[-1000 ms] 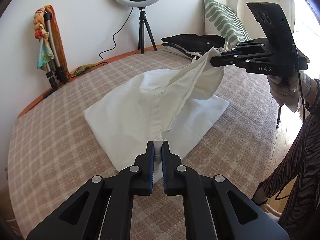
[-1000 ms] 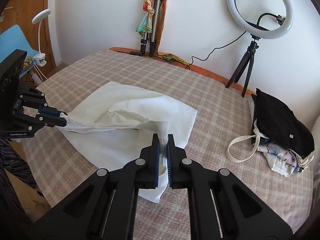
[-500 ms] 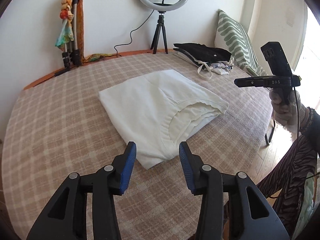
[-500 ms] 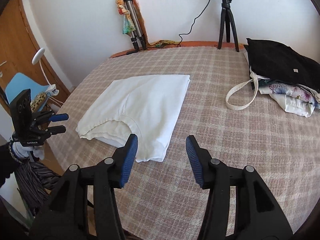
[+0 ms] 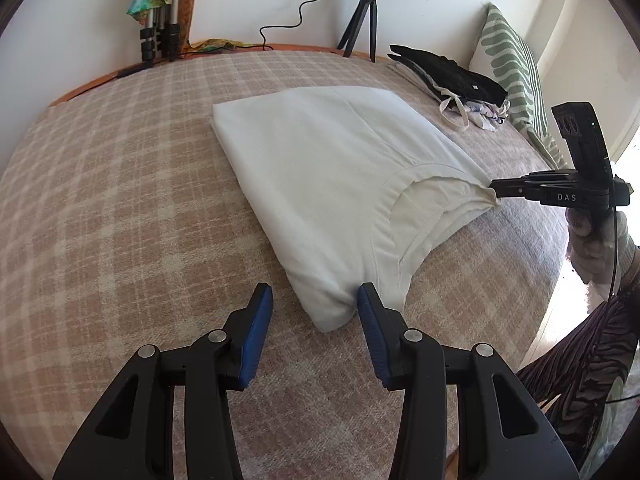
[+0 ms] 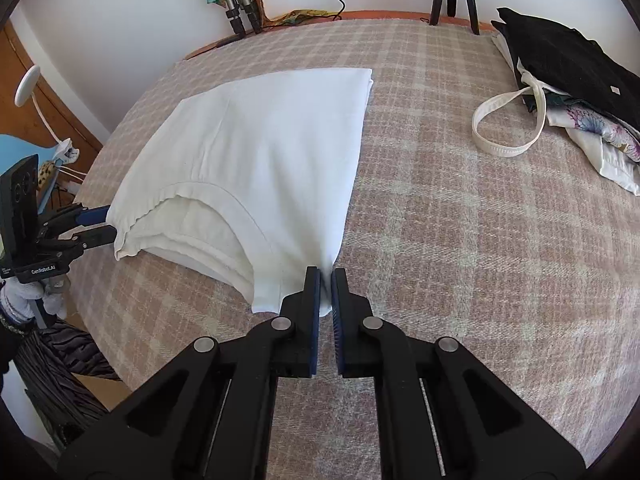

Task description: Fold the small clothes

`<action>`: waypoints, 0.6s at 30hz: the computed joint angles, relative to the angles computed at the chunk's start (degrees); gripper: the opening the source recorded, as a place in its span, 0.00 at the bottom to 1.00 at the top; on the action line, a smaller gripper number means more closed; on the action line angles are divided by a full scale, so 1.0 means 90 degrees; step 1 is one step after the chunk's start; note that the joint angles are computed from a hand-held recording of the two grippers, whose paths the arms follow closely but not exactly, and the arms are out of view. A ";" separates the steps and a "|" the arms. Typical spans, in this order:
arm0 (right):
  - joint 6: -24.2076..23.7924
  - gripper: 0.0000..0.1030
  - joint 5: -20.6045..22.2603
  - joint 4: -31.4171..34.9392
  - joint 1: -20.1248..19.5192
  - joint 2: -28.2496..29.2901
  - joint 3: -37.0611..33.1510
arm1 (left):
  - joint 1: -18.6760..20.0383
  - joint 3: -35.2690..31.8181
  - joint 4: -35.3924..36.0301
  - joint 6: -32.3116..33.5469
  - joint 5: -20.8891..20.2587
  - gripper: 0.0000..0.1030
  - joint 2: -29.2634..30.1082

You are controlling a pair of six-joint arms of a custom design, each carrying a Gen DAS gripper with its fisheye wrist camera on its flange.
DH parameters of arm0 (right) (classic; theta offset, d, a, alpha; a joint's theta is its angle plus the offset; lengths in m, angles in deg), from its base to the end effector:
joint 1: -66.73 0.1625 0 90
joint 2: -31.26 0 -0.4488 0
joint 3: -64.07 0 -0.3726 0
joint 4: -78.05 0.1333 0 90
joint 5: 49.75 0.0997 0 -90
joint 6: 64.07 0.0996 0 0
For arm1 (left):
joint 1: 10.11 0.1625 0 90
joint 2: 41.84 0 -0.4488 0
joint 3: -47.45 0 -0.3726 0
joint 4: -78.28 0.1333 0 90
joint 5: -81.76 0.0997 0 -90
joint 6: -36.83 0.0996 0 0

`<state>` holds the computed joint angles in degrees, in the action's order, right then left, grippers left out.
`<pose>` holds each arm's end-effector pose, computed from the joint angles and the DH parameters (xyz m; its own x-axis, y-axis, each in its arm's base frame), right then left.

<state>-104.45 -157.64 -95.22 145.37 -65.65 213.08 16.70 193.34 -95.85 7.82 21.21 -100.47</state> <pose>0.0398 -0.3234 0.2845 -0.7961 -0.2819 0.5355 -0.4558 0.8615 -0.2240 -0.2268 -0.3188 0.0815 -0.7547 0.4719 -0.4558 0.6005 0.7766 -0.1903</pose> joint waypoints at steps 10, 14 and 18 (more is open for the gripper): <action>0.0399 0.64 0.1597 0.1584 -0.0729 -0.1131 -0.0420 | 0.0460 -0.0189 -0.0475 0.0158 -0.0200 0.42 -0.0532; 0.0738 0.64 0.1692 0.1606 -0.0794 -0.0914 -0.0526 | 0.1066 -0.0601 -0.0798 0.0317 -0.0650 0.43 -0.0406; 0.0892 0.64 0.1868 0.1907 -0.1022 -0.0768 -0.0653 | 0.1699 -0.0925 -0.1224 0.0085 -0.1080 0.44 -0.0193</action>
